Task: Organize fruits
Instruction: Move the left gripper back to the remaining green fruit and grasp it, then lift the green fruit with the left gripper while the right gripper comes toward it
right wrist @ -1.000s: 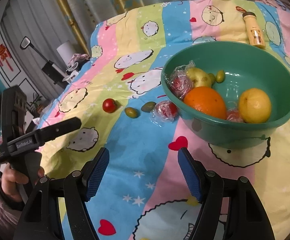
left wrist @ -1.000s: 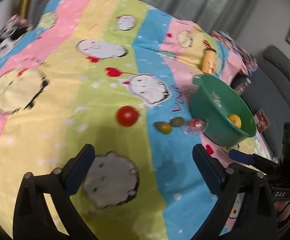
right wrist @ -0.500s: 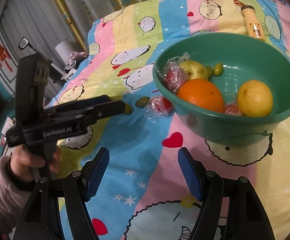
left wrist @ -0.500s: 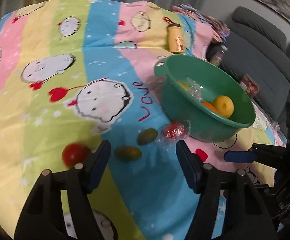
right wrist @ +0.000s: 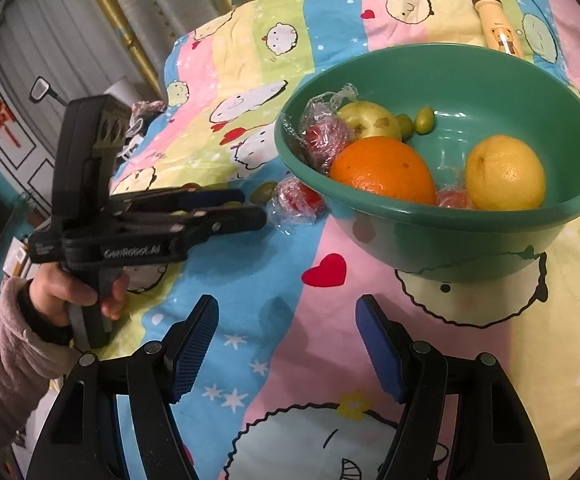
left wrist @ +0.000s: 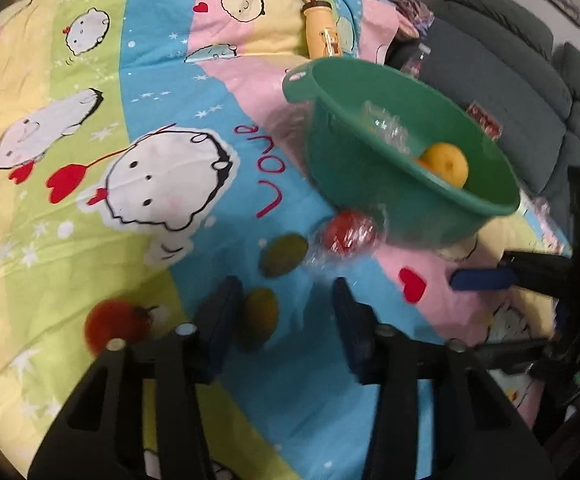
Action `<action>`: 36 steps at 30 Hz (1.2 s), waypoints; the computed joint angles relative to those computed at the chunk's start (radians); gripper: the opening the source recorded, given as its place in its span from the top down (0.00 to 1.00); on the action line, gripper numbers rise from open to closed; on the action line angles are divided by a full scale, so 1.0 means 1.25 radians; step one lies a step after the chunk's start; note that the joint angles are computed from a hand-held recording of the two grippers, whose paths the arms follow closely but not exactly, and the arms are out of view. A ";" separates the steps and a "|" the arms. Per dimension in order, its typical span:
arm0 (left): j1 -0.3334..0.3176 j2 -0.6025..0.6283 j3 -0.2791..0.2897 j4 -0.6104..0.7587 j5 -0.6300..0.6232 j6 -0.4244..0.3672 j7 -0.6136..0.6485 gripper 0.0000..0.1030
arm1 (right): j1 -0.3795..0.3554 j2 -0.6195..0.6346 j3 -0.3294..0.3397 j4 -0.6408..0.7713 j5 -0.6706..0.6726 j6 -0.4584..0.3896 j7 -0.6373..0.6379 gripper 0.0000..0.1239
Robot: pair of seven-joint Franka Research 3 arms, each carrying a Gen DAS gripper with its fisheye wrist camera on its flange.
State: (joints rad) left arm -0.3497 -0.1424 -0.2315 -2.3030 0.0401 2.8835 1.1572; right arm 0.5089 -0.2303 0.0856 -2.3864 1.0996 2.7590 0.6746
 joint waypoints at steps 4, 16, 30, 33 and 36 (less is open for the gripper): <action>0.003 -0.012 -0.004 -0.012 0.003 -0.005 -0.021 0.68 | 0.002 0.003 0.000 0.002 0.008 -0.001 -0.004 0.42; 0.042 -0.069 -0.030 -0.074 0.147 0.031 -0.273 0.83 | 0.008 -0.005 0.003 0.007 -0.007 -0.011 -0.007 0.42; 0.128 -0.331 -0.121 -0.270 0.259 0.159 -0.581 0.82 | -0.013 0.104 0.085 0.193 -0.460 -0.028 0.134 0.54; 0.128 -0.360 -0.119 -0.296 0.257 0.182 -0.599 0.82 | -0.021 0.147 0.098 0.259 -0.691 -0.084 0.217 0.56; 0.124 -0.372 -0.116 -0.310 0.252 0.200 -0.606 0.82 | -0.013 0.199 0.098 0.324 -0.922 -0.166 0.280 0.63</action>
